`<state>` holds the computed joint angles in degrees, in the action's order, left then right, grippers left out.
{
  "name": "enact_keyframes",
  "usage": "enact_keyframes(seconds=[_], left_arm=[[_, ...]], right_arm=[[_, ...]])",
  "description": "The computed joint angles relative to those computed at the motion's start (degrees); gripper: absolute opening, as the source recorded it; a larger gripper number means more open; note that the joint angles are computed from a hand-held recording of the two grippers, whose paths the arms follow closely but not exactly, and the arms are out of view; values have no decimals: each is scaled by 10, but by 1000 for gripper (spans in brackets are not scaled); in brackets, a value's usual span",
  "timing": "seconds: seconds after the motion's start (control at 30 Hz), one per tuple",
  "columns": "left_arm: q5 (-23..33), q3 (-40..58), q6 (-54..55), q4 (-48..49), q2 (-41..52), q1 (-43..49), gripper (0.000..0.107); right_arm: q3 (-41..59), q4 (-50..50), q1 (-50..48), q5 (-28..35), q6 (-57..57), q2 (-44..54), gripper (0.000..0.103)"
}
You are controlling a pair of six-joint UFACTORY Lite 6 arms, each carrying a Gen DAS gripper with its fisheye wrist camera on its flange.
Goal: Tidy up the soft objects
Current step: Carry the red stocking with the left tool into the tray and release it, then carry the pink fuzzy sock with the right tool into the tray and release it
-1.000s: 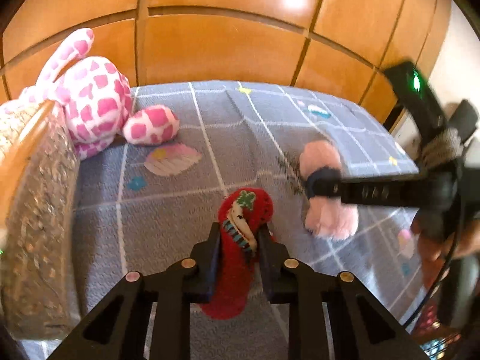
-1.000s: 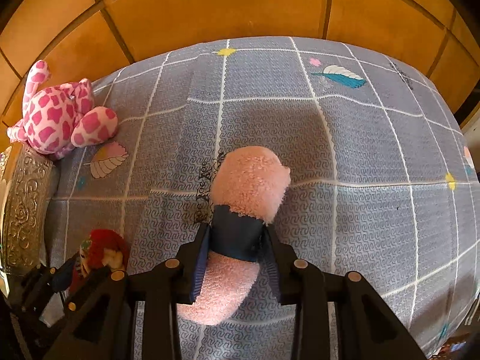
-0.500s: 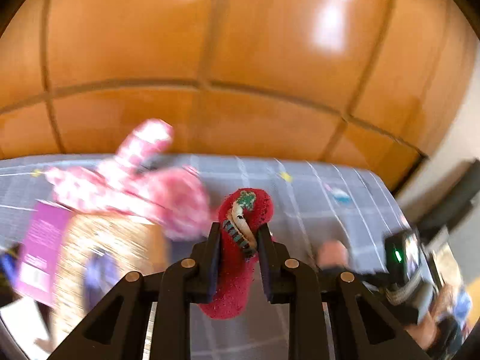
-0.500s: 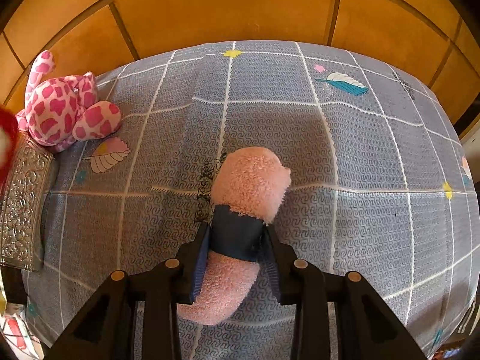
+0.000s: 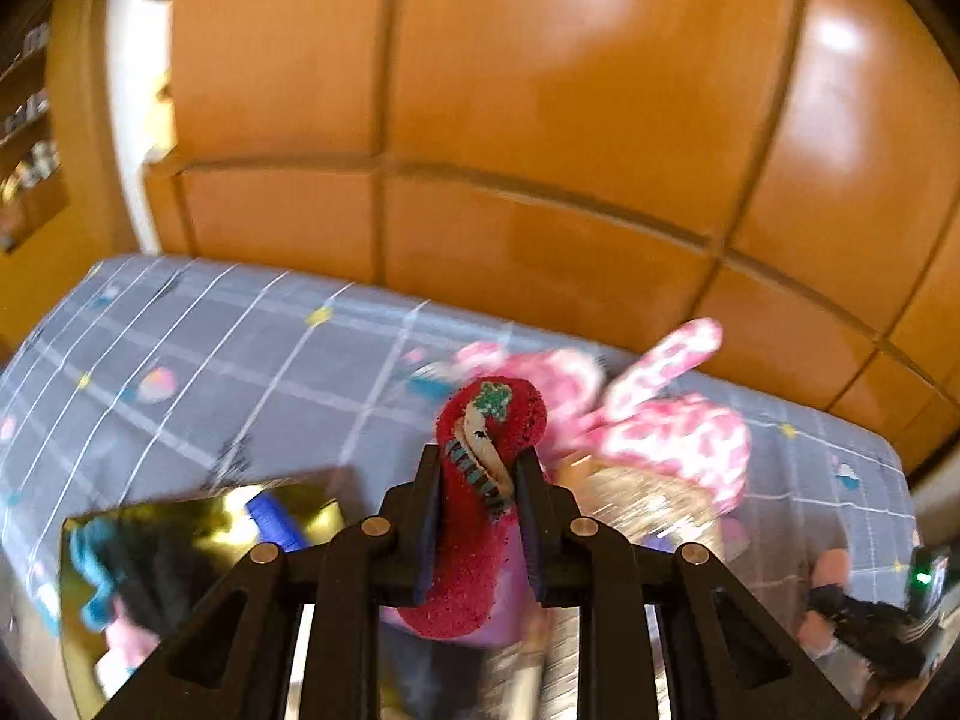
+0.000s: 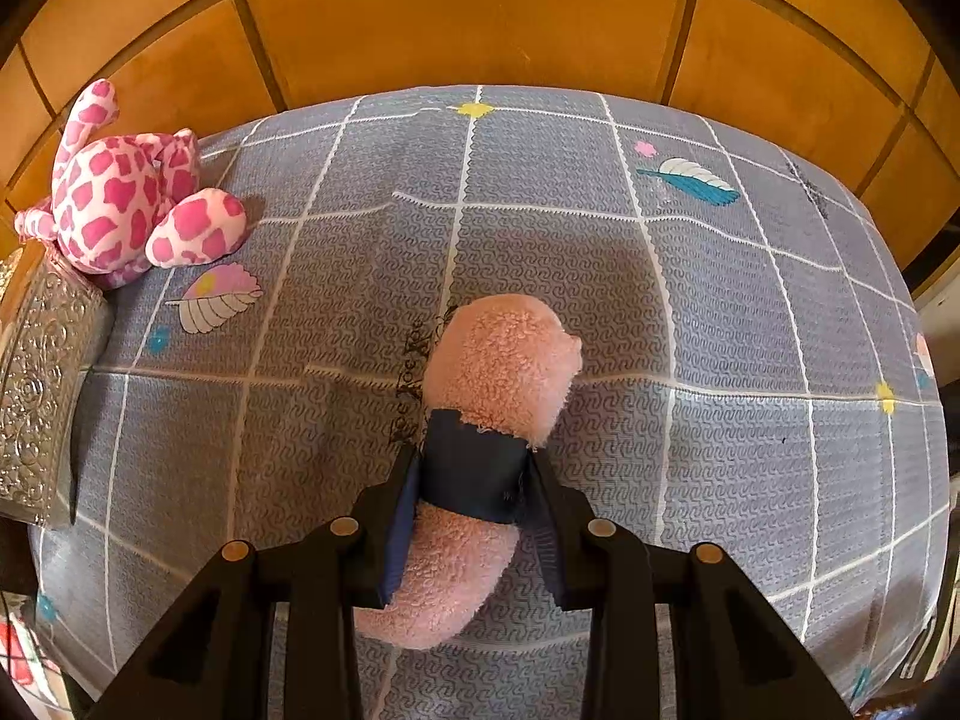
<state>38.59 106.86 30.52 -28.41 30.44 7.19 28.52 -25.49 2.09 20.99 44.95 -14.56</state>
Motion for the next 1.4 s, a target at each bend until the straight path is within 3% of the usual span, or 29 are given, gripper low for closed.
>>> enact_keyframes(seconds=[0.1, 0.43, 0.53, 0.63, 0.8, 0.87, 0.93, 1.4], left_arm=[[-8, -72, 65, -39, -37, 51, 23], [46, -243, 261, -153, -140, 237, 25], [22, -300, 306, -161, -156, 273, 27], [-43, -361, 337, -162, -164, 283, 31], [-138, -456, 426, -217, -205, 290, 60], [-157, -499, 511, -290, -238, 298, 71], [-175, -539, 593, -370, -273, 302, 74], [-104, -556, 615, -401, -338, 333, 84]], right_arm=[[-3, -21, 12, 8, 23, -6, 34], [-3, -77, 33, 16, 81, 0, 34], [-4, -107, 46, 23, 110, 1, 34], [-1, -148, 67, 38, 154, 7, 34], [8, -221, 114, 75, 232, 27, 34], [11, -234, 124, 85, 247, 30, 33], [12, -239, 136, 96, 258, 30, 33], [50, -222, 287, 126, 333, 61, 33]])
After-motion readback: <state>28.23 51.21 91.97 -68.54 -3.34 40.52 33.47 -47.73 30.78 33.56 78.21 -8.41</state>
